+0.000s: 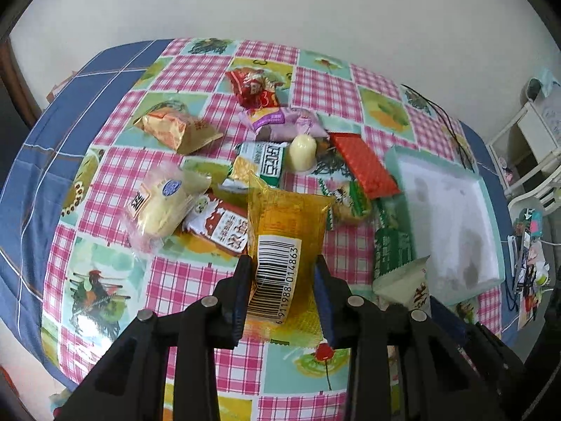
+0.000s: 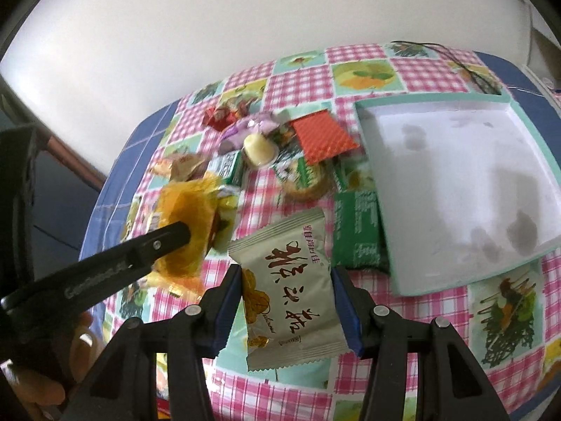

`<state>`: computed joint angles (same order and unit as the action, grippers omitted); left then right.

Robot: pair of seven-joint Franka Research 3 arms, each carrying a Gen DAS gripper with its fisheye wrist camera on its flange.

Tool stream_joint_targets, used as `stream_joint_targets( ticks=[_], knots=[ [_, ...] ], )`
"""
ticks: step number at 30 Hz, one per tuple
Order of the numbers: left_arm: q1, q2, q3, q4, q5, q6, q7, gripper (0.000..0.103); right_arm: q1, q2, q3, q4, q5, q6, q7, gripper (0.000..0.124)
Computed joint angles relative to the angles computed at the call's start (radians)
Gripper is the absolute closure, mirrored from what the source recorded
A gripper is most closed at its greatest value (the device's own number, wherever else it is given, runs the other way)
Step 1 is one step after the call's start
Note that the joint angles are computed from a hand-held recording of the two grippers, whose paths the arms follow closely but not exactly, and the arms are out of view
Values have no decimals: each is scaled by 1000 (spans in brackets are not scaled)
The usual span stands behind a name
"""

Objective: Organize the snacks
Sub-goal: 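Carry the white packet in the right gripper while the left carries the yellow packet toward the tray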

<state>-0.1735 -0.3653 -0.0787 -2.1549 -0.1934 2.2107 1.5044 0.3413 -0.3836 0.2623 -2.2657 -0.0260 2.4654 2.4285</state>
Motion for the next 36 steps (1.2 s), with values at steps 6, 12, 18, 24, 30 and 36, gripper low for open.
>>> stream_joint_targets(
  ticks=[6, 12, 18, 24, 30, 36],
  knots=[
    [-21, 40, -16, 27, -15, 20, 22, 68, -52, 9, 12, 25, -90, -47, 67, 70],
    [-45, 78, -43, 59, -11, 31, 54, 68, -97, -12, -11, 9, -135, -53, 140, 69],
    [-64, 128, -71, 109, 8, 74, 71, 68, -143, -38, -31, -22, -145, -45, 182, 69],
    [-87, 191, -104, 160, 30, 119, 85, 68, -206, -64, -36, -45, -171, -22, 211, 69],
    [-107, 278, -142, 241, 79, 123, 69, 68, -263, -67, -38, -44, -230, -39, 240, 69],
    [-119, 352, -166, 303, 104, 140, 58, 68, -308, -62, -51, -56, -275, -37, 273, 69]
  ],
)
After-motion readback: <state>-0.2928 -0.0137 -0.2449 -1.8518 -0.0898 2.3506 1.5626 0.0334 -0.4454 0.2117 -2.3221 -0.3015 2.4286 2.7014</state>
